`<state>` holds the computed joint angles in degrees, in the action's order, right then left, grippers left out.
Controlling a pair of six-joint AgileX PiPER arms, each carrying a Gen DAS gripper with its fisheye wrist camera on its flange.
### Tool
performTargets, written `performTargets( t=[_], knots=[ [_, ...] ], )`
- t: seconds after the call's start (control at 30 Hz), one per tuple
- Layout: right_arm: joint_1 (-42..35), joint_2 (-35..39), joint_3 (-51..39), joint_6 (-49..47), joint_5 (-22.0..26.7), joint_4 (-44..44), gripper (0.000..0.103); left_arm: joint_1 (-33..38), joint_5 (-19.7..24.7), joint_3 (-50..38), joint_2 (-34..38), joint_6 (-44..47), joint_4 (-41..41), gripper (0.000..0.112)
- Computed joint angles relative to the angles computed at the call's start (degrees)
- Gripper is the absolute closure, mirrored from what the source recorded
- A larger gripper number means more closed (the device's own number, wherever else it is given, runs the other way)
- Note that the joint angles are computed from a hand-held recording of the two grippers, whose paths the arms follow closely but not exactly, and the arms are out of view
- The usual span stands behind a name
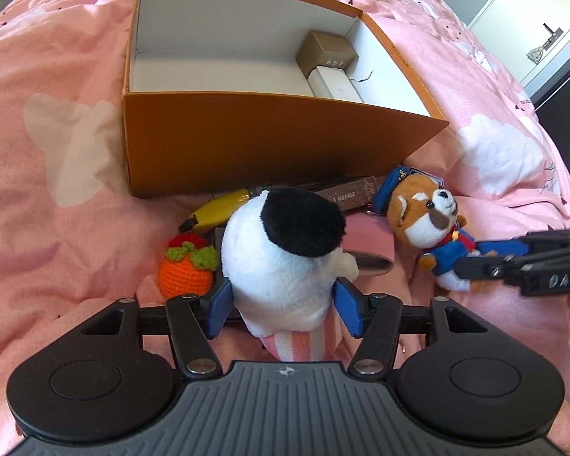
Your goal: Organize objects
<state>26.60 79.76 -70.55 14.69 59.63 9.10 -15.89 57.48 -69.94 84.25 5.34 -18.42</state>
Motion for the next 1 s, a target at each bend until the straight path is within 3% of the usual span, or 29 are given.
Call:
performTargets(
  t=[0.17,0.3,0.47,0.57,0.6,0.7,0.87,0.97,1.0],
  knots=[
    [-7.21,1.95,-3.36,-8.86,0.91,6.66,0.044,-2.33,-0.94,0.24,-1.66,-5.59,6.48,0.036],
    [-11.56,4.35,-4.48,-11.57,0.01,8.43,0.044,-3.55,-0.18,-0.14,-2.43,-9.79,10.21,0.036],
    [-16.42,7.26,-5.15,-14.48,0.83,10.84,0.058,-5.40,1.14,-1.70,-1.99,-14.94,13.50,0.049],
    [-18.70,10.26,-4.91,-20.23,3.00,16.92,0.058,-6.35,2.00,-2.56,-1.81,-18.28,16.26,0.052],
    [-18.82,10.96,-4.20,-21.03,2.59,17.89,0.051,-6.33,2.31,-2.71,-1.82,-18.69,16.81,0.052],
    [-17.77,12.38,-2.42,-21.00,0.19,16.77,0.046,-5.03,2.33,-2.53,-1.83,-18.52,15.85,0.052],
    [-21.30,17.01,-1.46,-26.64,0.72,25.96,0.044,-2.88,1.19,-1.61,-1.58,-19.14,12.87,0.048],
    [-22.89,19.04,-1.07,-28.07,1.60,30.66,0.044,-1.70,-0.14,-0.71,-1.74,-18.02,9.79,0.054],
    [-22.94,19.01,-0.94,-28.52,1.64,31.47,0.049,-1.38,-0.16,-0.70,-1.58,-17.53,8.77,0.057]
  ],
)
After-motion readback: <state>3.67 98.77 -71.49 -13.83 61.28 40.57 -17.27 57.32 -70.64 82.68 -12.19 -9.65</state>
